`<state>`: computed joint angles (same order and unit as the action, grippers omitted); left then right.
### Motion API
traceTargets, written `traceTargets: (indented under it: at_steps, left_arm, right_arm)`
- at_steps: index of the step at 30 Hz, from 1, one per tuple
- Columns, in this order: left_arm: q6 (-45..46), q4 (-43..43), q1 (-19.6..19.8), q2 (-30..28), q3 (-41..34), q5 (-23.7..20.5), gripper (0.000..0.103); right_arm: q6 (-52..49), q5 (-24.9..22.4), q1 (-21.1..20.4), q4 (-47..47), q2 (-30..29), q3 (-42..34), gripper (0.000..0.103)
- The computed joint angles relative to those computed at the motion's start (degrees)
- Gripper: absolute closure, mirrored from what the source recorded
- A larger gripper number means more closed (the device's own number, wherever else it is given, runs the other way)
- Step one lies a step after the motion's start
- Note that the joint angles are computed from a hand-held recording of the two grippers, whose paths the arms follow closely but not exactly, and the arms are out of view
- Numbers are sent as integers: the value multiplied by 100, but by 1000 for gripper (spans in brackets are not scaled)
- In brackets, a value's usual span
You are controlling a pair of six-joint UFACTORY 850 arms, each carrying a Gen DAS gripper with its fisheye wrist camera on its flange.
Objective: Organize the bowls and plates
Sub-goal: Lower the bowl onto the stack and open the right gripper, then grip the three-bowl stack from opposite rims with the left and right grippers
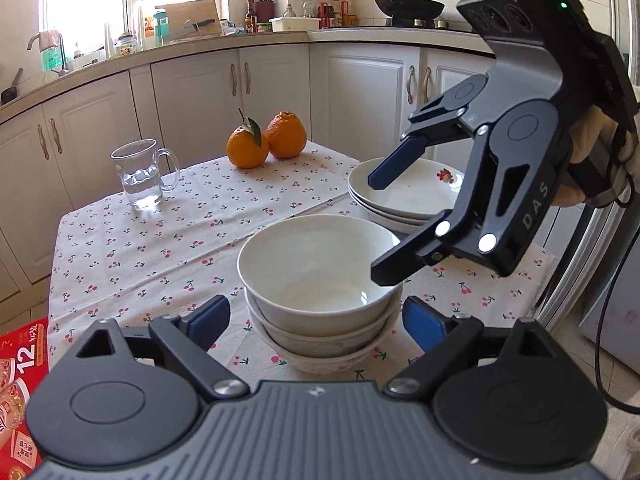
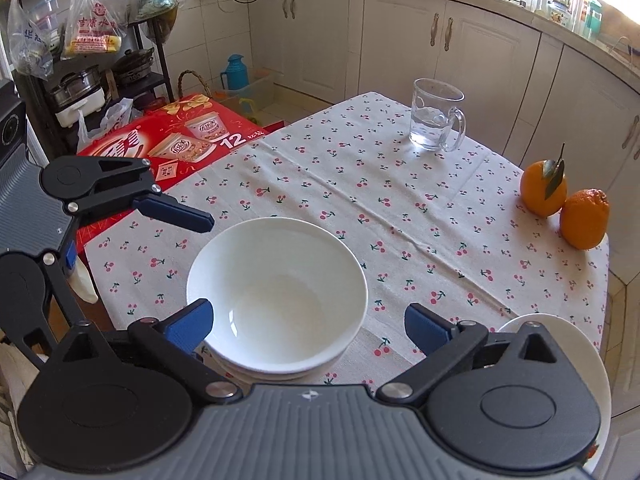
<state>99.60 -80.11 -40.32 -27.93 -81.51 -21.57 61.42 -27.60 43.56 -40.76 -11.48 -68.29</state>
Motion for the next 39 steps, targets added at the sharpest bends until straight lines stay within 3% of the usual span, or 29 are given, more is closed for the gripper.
traceTargets:
  at_steps: [5,9,16,21,26,31,39]
  left_arm:
    - [-104,259,33,96,79,32,8]
    - [-188,423,32,160,153,87,8]
    - [-357,884,45,113,140,40,8]
    - [-1016,1777,62,-149,-152,-51,8]
    - [-1718,2766,105,-578,-689,-433,8]
    - [-1791,3109,135,-969,-1228,-899,9]
    - [-2000,3821,180,-1580,-2205,-2028,11]
  right_arm:
    - [383,-366,244,-446,79,118,0]
    - [550,-47,285,-308,256,359,0]
    - [835,-248,541,-746,265,495,0]
    - [627,-284,603,-893,200,561,0]
    - [407,-68,444,-814,87,611,0]
    - [17,306,212,-716,-50,616,0]
    - [-1651,590,-52,399,-275,405,1]
